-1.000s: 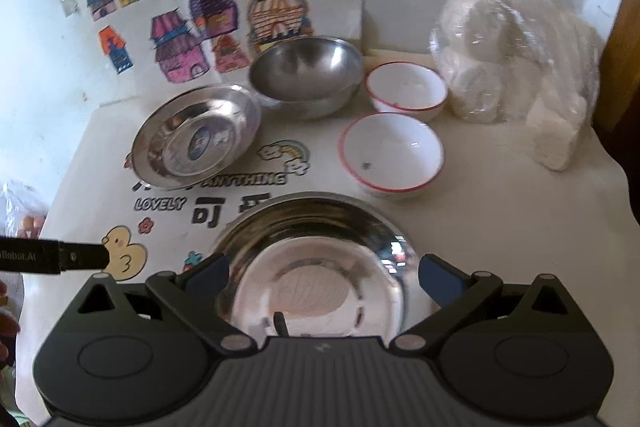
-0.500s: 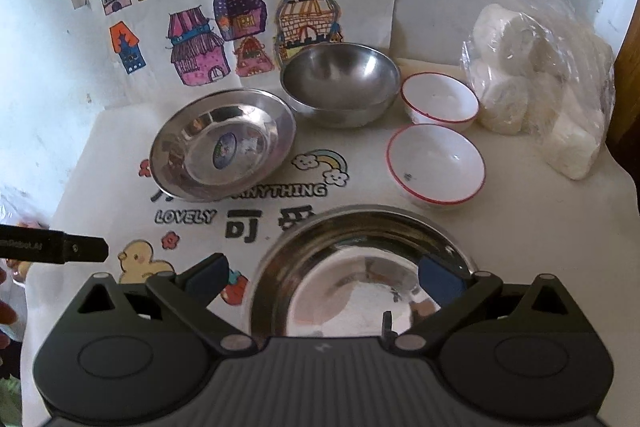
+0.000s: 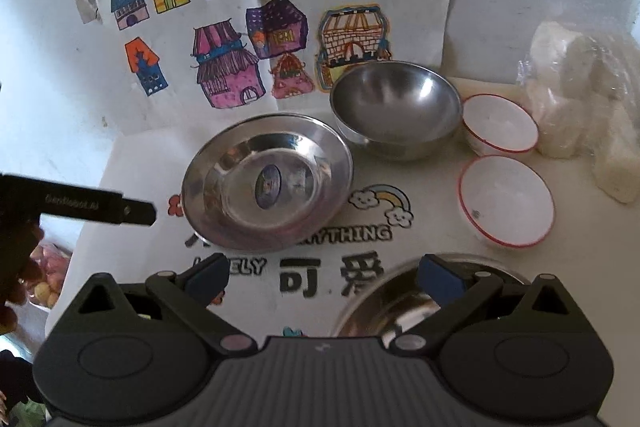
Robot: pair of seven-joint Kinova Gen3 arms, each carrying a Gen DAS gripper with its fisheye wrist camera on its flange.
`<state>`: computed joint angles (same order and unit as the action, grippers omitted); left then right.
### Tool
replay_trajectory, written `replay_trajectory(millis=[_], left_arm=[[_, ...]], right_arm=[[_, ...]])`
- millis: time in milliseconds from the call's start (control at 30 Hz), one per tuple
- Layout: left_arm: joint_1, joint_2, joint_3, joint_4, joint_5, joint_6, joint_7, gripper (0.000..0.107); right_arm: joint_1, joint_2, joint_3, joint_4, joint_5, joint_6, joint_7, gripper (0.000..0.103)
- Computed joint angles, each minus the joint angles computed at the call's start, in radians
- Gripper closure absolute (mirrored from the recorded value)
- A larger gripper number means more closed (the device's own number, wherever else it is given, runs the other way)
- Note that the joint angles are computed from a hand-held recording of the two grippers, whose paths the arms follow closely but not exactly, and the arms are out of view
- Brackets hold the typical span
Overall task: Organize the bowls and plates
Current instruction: 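Move both tools to the medium steel plate with the blue label, then close both tools on the rim of the labeled plate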
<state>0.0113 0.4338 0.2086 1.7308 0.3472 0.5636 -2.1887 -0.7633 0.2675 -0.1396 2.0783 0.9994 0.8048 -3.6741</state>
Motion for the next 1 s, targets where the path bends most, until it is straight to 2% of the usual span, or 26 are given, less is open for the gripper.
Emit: replay_trajectory(millis=[133, 300, 400, 633, 800, 1000], left_arm=[[0.028, 0.03, 0.005, -0.046, -0.022, 0.002, -0.007, 0.005], [0.116, 0.081, -0.029, -0.134, -0.128, 0.058, 0.03, 0.005], [0.17, 0.103, -0.058, -0.174, -0.179, 0.085, 0.09, 0.005], [0.214, 0.111, -0.071, -0.176, -0.244, 0.072, 0.172, 0.005], [0.244, 0.111, -0.086, -0.17, -0.291, 0.059, 0.22, 0.006], [0.226, 0.118, -0.068, -0.182, -0.284, 0.082, 0.248, 0.021]], right_arm=[[0.013, 0.014, 0.017, 0.019, 0.042, -0.028, -0.039, 0.0], [0.032, 0.035, 0.034, 0.024, 0.07, -0.044, -0.058, 0.0], [0.048, 0.051, 0.045, 0.022, 0.093, -0.065, -0.063, 0.001], [0.082, 0.069, 0.064, 0.02, 0.119, -0.132, -0.042, 0.005], [0.101, 0.076, 0.079, 0.017, 0.104, -0.169, 0.006, 0.013], [0.118, 0.073, 0.102, 0.021, 0.109, -0.223, 0.022, 0.025]])
